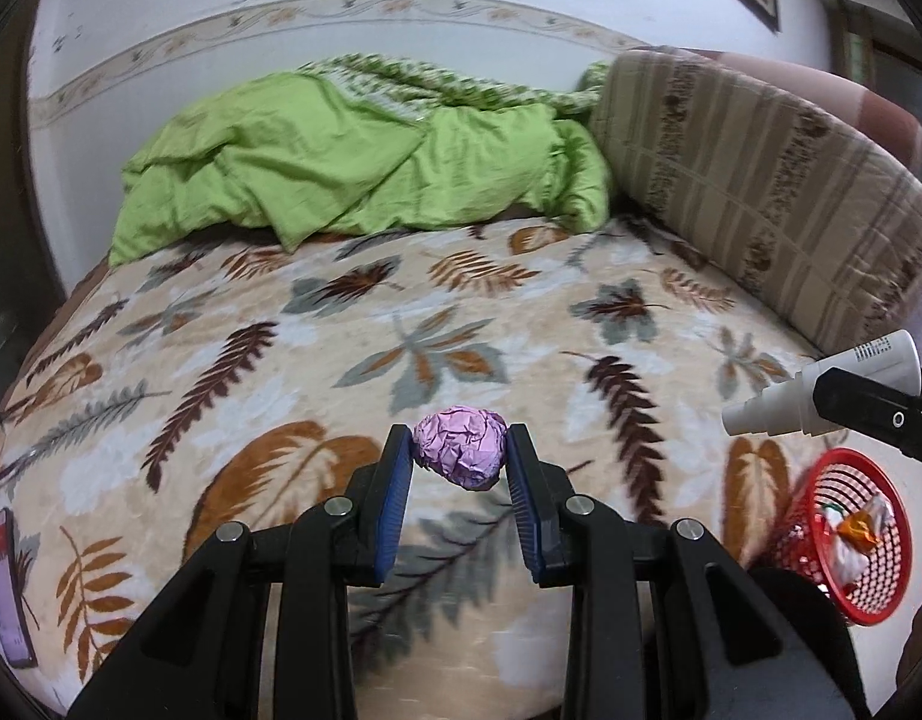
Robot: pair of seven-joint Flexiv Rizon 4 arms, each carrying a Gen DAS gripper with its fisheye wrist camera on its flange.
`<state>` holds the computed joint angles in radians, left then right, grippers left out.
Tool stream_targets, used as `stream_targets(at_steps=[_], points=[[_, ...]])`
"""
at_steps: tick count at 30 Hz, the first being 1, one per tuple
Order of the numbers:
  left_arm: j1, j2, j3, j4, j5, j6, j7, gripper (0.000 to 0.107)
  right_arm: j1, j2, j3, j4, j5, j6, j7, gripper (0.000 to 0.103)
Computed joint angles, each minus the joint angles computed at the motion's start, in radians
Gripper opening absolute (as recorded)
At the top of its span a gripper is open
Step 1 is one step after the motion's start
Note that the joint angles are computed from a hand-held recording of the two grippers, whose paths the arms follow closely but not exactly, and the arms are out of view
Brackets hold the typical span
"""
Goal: Collect trash
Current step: 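Carry the wrapper ball and white bottle over the red basket and open both tools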
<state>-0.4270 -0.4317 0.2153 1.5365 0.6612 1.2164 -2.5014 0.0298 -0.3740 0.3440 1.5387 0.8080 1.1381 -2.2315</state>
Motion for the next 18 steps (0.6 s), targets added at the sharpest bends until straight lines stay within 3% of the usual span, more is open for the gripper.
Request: stream_targets(at_steps=[18], points=[[-0.071,-0.106,-0.073,-0.173,-0.115,-0.007,0.243,0.03,-0.083,0.131,-0.113,0.129,0.086,0.003,0.003,0.032]])
